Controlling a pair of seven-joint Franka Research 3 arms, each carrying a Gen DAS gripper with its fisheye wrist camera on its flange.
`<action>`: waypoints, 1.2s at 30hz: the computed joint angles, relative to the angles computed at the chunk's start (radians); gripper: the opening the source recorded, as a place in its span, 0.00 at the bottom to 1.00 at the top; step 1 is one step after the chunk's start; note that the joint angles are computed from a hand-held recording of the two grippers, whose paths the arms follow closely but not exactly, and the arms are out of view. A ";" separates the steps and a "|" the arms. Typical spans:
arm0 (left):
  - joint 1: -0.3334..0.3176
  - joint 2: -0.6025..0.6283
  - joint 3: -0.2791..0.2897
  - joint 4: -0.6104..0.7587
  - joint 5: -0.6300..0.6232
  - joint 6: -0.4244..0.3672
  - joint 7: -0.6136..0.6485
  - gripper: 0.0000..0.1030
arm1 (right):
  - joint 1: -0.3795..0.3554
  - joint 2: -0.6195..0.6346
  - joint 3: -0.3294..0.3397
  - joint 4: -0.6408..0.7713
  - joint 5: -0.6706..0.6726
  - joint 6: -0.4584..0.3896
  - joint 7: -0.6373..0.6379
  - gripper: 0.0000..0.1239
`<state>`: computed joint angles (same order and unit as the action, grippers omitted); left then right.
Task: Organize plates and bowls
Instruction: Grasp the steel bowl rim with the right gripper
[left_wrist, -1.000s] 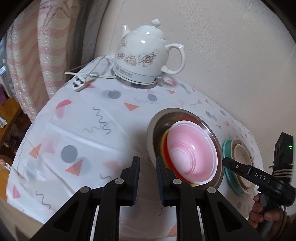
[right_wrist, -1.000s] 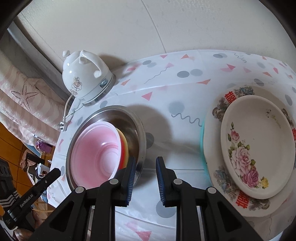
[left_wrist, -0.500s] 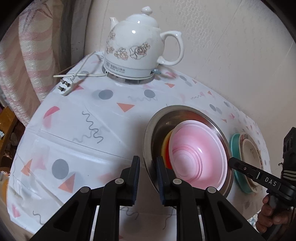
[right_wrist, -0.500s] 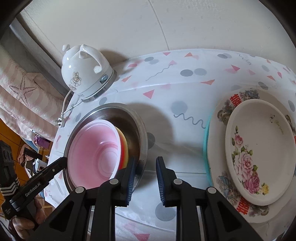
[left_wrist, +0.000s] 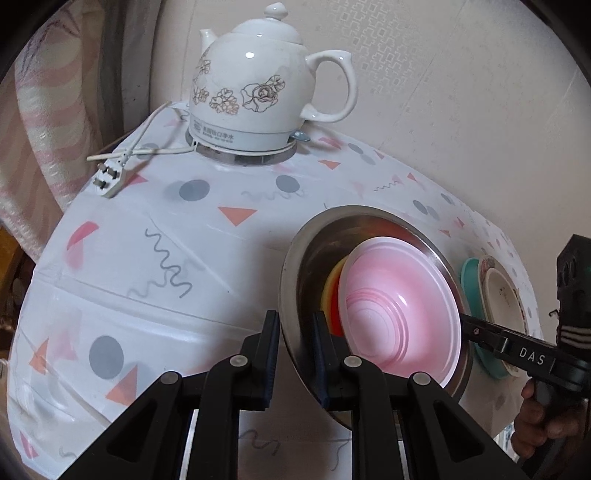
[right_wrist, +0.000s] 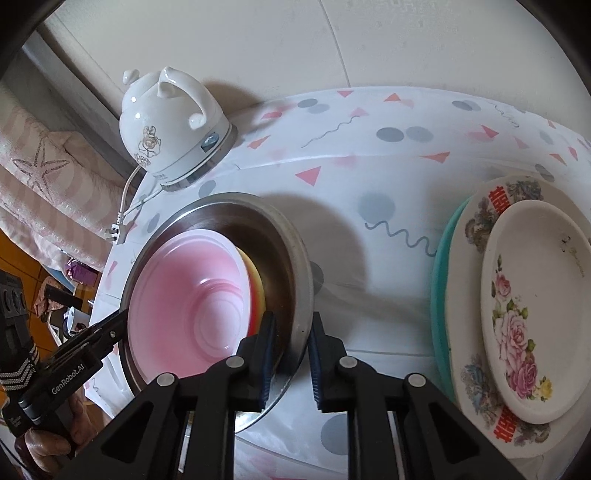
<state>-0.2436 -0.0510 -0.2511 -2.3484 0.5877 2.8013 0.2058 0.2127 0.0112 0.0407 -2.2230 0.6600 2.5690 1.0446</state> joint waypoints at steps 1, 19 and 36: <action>0.001 0.000 0.001 -0.002 -0.002 0.006 -0.001 0.17 | -0.001 0.004 -0.001 0.005 0.002 -0.008 0.008 0.14; -0.011 0.047 0.013 0.023 -0.021 0.031 0.014 0.15 | 0.009 -0.014 0.003 -0.029 -0.046 0.047 0.019 0.12; -0.019 0.004 -0.007 -0.007 0.017 0.003 -0.049 0.15 | 0.006 -0.035 0.000 -0.046 -0.032 0.018 0.026 0.11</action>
<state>-0.2631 -0.0467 -0.2578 -2.3559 0.6051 2.8045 0.1566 0.2186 -0.0236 0.0409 -2.2694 0.6281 2.5871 1.0704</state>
